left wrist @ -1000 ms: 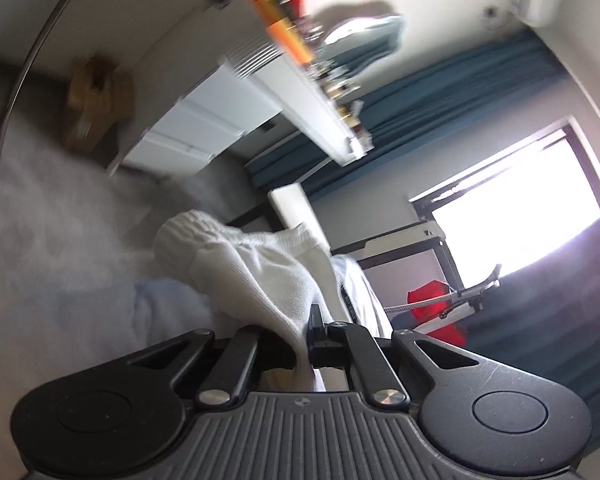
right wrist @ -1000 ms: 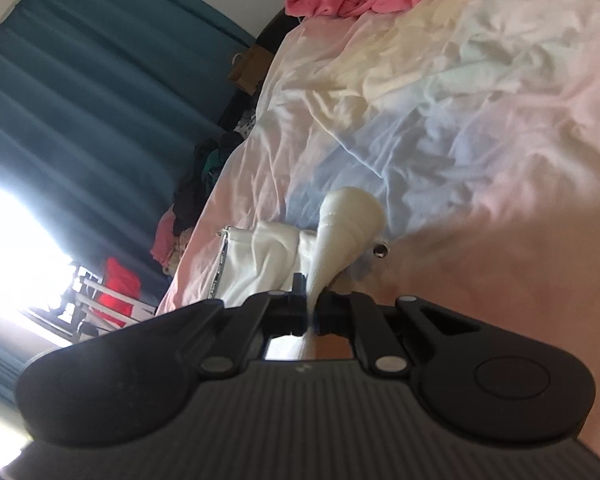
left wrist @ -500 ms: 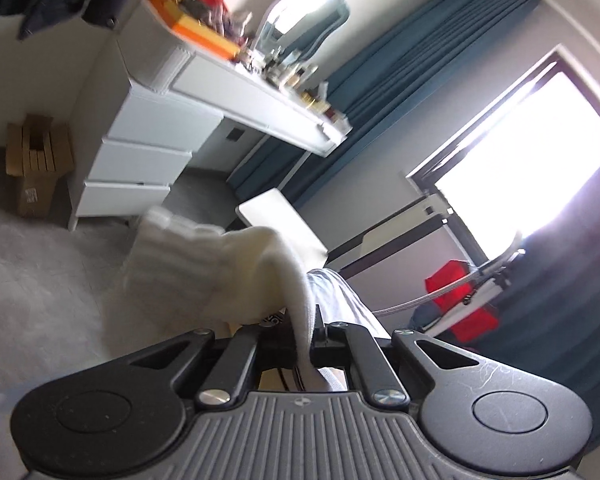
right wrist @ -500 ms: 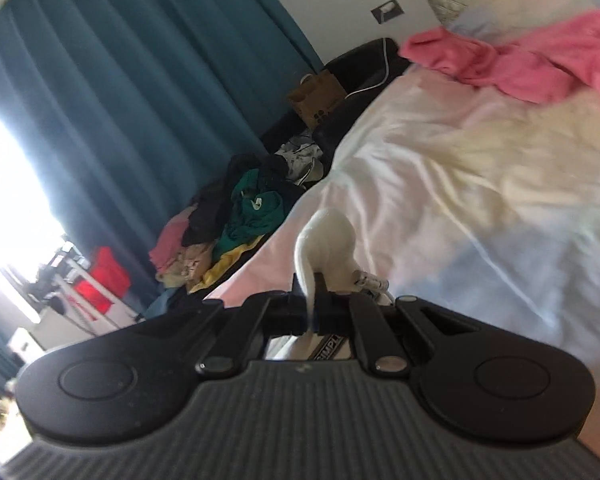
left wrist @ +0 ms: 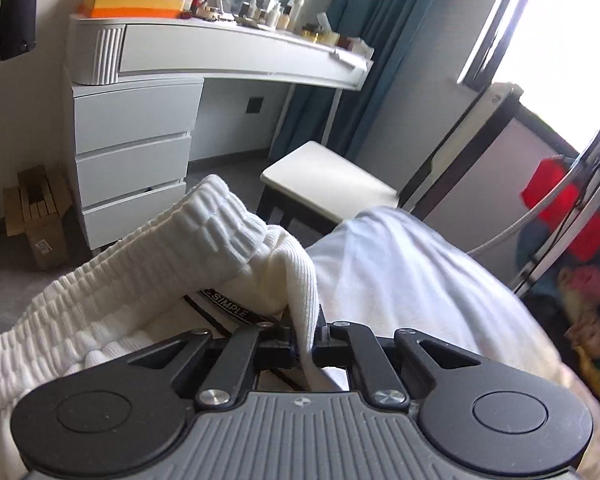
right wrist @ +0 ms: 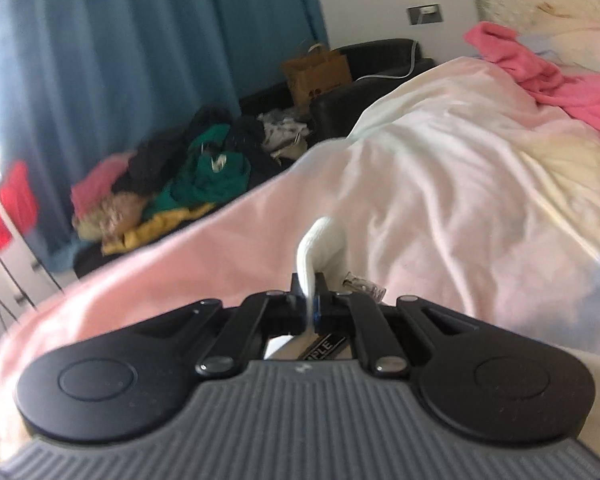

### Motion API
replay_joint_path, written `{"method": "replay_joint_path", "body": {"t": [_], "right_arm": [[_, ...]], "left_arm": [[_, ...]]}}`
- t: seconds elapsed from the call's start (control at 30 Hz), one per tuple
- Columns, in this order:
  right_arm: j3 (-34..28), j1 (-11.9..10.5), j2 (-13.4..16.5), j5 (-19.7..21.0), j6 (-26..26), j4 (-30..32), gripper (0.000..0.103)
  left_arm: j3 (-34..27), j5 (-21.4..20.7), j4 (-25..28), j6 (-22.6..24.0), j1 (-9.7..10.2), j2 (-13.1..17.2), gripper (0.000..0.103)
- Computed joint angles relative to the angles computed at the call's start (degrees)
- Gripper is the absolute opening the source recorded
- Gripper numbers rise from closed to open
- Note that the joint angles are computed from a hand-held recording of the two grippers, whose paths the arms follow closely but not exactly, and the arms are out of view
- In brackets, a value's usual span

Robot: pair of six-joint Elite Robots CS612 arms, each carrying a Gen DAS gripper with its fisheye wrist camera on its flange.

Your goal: Fold clothes

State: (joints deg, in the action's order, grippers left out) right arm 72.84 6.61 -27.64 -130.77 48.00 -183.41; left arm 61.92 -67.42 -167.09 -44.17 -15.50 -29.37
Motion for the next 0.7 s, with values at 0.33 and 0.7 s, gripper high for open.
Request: {"method": "replay_joint_path", "body": {"t": [0.33,0.7], "right_arm": [[10.7,0.5,-5.8,1.9,2.0,-11.0,0.079],[33.2,0.4,-12.7,16.5,24.2,-33.0,0.083]], "left_arm": [[16.3,-8.1,-14.5,4.7,1.01,-8.5,0.07],[36.7,-25.3,-28.6,-16.9,4.5,-16.2,0.072]]}}
